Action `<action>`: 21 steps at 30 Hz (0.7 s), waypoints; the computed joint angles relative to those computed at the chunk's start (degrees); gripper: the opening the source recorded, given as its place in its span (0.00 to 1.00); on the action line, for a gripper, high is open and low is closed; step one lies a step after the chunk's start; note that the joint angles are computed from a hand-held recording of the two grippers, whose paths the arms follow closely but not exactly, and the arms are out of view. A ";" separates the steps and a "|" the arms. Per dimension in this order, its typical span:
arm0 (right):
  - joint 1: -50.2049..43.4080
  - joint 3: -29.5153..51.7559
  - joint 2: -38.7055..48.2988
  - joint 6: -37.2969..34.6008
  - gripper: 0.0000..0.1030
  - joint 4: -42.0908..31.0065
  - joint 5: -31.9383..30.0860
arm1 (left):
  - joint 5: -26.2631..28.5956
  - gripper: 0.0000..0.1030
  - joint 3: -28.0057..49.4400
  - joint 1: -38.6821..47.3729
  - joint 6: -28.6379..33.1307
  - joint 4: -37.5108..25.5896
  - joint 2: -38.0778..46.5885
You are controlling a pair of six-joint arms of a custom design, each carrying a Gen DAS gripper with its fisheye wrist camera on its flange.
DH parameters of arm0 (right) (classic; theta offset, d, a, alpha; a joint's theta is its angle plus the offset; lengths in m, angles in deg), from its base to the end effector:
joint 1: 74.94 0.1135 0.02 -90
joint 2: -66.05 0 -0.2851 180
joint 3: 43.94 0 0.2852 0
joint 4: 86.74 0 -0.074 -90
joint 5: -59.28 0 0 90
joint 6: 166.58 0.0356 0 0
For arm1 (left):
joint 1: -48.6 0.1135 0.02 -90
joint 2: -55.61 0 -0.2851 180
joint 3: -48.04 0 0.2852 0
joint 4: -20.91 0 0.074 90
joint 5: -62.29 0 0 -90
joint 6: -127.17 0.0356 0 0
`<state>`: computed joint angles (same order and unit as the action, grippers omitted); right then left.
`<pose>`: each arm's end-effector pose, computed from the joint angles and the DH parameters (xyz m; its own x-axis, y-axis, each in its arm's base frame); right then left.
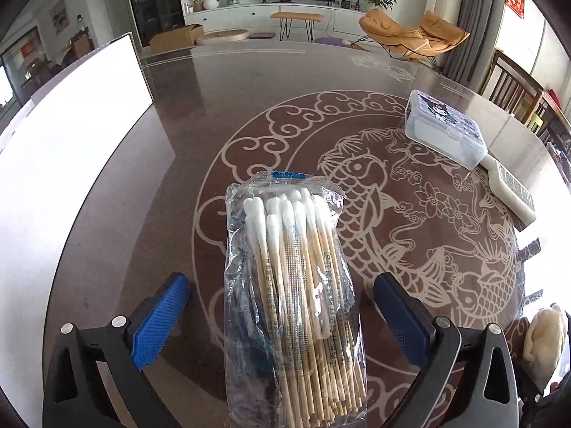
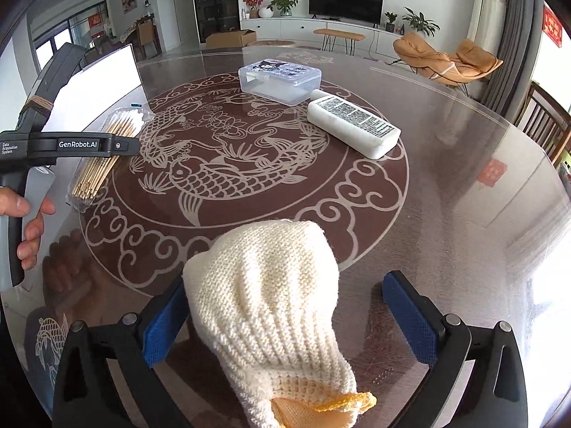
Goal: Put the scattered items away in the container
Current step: 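Lift the swab bag and glove off the table with both grippers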
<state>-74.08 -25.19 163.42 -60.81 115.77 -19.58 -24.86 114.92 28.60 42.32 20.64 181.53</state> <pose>0.1737 -0.0043 0.0262 -0.7735 0.2551 -0.5802 0.3151 0.9491 -0.0028 0.3658 -0.1350 0.0056 -0.7720 0.3764 -0.5122 0.4365 0.8997 0.0032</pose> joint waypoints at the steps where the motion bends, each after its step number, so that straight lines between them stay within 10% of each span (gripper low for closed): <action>1: 0.11 -0.04 0.05 0.04 1.00 0.07 0.10 | 0.11 1.00 -0.46 0.08 0.13 0.96 0.01; 21: 0.08 -0.05 0.48 0.04 1.00 0.53 -0.02 | -2.59 1.00 -1.57 -1.10 -4.42 5.14 0.59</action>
<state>-74.00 -25.25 163.91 -60.77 116.30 -19.60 -27.45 113.35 27.50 37.90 25.78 182.12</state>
